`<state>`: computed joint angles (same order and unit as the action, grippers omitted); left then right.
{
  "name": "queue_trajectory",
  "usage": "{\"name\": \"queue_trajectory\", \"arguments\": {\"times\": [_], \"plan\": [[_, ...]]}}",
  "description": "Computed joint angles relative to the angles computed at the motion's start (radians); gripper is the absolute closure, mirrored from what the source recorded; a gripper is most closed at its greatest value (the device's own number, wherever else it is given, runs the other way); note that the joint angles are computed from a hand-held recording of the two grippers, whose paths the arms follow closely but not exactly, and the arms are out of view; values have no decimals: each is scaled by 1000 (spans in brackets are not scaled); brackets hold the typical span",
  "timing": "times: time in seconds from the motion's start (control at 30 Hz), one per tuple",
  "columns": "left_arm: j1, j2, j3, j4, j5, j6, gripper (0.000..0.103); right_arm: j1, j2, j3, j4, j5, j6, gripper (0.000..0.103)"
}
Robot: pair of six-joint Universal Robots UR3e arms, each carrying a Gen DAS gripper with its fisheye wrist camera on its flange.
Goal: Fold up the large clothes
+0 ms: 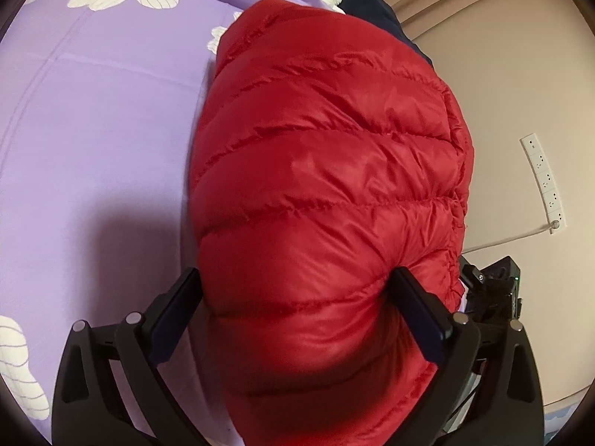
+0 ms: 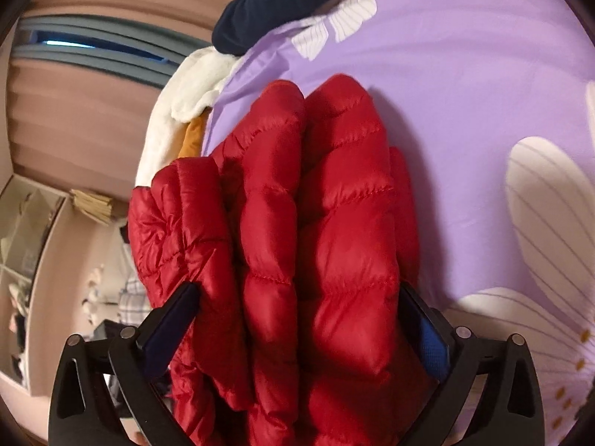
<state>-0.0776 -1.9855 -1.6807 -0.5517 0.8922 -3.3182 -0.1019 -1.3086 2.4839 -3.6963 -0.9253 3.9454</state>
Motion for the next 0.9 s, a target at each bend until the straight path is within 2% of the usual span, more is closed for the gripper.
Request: {"name": "queue_trajectory", "arguments": {"times": [0.23, 0.37, 0.53, 0.63, 0.7, 0.9], "plan": [[-5, -47, 44, -8, -20, 5, 0, -12, 61, -35, -22, 62, -9, 0], [-20, -79, 86, -10, -12, -2, 0, 20, 77, -78, -17, 34, -11, 0], [-49, -66, 98, -7, 37, 9, 1, 98, 72, -119, -3, -55, -26, 4], [-62, -51, 76, 24, 70, 7, 2, 129, 68, -129, 1, -112, -31, 12], [-71, -34, 58, 39, 94, 11, 4, 139, 65, -125, -10, -128, -32, 22], [-109, 10, 23, 86, 179, 31, 11, 209, 9, -149, 59, -239, -70, 41]]}}
